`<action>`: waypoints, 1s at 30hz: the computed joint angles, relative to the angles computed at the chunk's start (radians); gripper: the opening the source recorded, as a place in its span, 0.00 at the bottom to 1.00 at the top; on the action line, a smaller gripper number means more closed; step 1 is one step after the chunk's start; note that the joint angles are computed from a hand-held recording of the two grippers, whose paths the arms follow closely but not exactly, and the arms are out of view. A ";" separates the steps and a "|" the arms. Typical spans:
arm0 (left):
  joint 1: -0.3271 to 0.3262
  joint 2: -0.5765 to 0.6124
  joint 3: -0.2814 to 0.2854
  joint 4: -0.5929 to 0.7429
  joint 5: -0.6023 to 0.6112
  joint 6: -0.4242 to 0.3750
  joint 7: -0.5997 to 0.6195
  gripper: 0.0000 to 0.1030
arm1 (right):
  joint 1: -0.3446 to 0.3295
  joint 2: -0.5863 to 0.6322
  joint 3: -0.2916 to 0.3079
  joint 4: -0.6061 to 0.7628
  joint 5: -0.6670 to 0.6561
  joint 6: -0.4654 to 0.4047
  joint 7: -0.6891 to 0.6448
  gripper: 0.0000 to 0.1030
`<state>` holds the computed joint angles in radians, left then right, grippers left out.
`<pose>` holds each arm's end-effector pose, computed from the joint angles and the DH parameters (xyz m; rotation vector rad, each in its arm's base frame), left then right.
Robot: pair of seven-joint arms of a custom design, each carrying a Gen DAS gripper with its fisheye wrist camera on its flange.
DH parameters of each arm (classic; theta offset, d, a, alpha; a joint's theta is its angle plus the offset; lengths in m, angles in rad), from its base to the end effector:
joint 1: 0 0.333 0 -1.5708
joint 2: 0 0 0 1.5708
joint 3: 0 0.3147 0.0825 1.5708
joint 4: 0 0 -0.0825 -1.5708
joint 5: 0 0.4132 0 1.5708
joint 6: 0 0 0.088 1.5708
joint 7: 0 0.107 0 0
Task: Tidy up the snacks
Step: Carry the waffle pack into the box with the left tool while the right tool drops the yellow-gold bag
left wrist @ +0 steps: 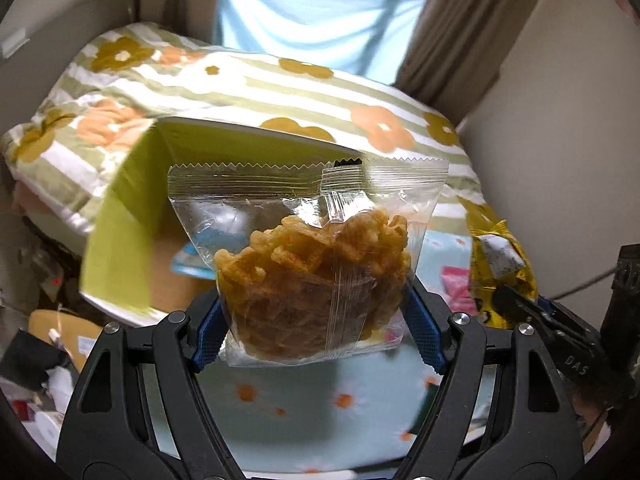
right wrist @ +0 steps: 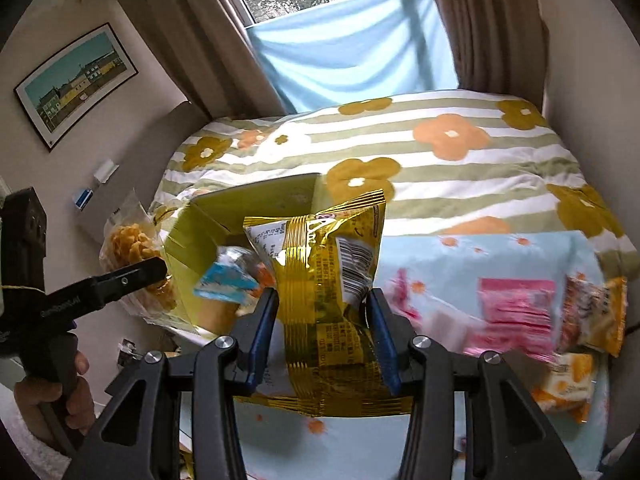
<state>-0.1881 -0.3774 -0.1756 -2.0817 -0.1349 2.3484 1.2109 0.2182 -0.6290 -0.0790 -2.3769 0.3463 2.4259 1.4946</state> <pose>0.4782 -0.1991 0.6466 -2.0280 1.9293 -0.8790 0.4356 0.0557 0.6156 -1.7257 1.6733 -0.2449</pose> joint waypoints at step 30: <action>0.147 0.137 0.079 -0.031 -0.017 0.009 0.338 0.99 | 0.092 0.358 0.134 0.209 -0.129 0.039 0.242 0.40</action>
